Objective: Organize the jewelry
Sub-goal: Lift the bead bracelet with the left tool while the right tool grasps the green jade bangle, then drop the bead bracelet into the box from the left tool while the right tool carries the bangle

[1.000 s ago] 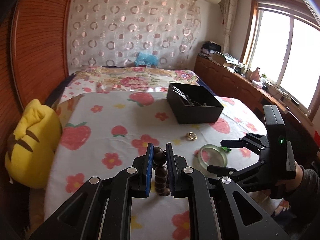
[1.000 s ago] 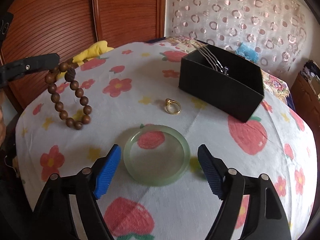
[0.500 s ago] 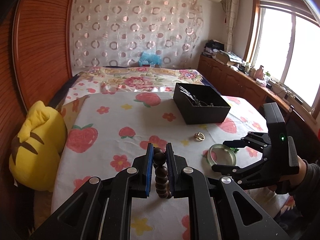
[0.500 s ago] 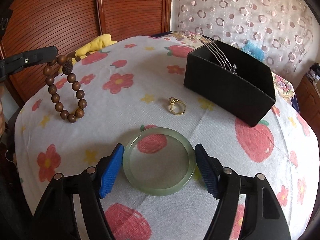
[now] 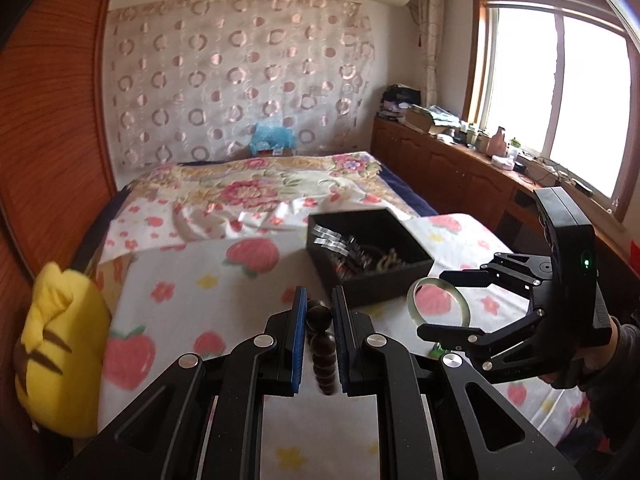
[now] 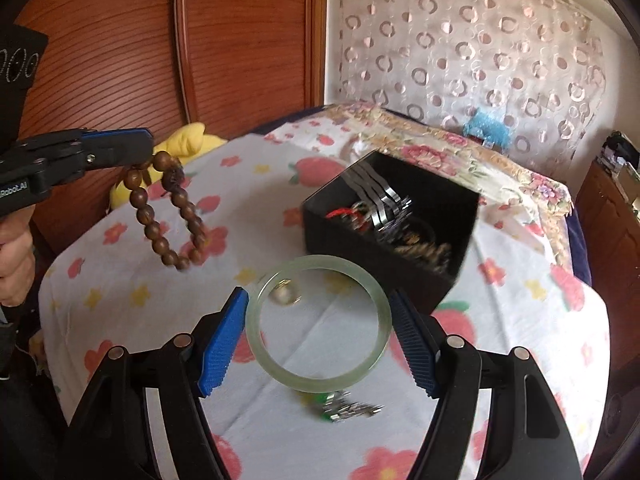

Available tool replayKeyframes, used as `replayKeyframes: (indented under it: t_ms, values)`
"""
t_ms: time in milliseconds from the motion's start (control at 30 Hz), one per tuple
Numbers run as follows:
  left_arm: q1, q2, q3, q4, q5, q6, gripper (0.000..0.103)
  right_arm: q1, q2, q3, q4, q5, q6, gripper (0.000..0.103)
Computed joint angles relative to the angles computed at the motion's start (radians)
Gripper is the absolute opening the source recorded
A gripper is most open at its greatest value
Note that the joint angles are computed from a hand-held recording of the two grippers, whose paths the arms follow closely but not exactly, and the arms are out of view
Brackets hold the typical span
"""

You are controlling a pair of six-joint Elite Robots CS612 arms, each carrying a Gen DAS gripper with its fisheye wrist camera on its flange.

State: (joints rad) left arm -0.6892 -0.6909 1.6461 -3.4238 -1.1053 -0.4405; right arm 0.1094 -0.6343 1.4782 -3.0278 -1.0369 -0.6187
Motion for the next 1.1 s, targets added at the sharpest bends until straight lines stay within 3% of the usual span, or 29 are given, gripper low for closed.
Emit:
replayKeyframes:
  t_ms: [433,500,567,733,867,933,1000,1100]
  values:
    - [0.021,0.054,-0.189,0.060,-0.045,0.139,0.009,-0.042,0.058,-0.116,-0.019,-0.011,0.108,0.075]
    - [0.025,0.065,-0.222,0.077,-0.060,0.150,0.000,-0.046,0.065,-0.126,-0.015,-0.009,0.111,0.075]
    - [0.027,0.072,-0.237,0.091,-0.062,0.150,0.000,-0.047,0.069,-0.131,-0.014,-0.014,0.110,0.075]
    - [0.034,0.077,-0.215,0.170,-0.070,0.102,0.000,-0.052,0.072,-0.126,-0.013,-0.001,0.103,0.075]
    - [0.058,0.088,-0.192,0.302,-0.118,-0.030,0.000,-0.053,0.077,-0.125,-0.004,0.012,0.097,0.075]
    - [0.064,0.092,-0.190,0.337,-0.149,-0.055,0.006,-0.051,0.079,-0.123,-0.006,0.012,0.093,0.075]
    - [0.063,0.100,-0.192,0.364,-0.157,-0.061,0.026,-0.048,0.079,-0.121,-0.005,0.008,0.083,0.075]
    - [0.064,0.113,-0.208,0.398,-0.175,-0.059,0.028,-0.047,0.079,-0.118,-0.006,0.006,0.079,0.075]
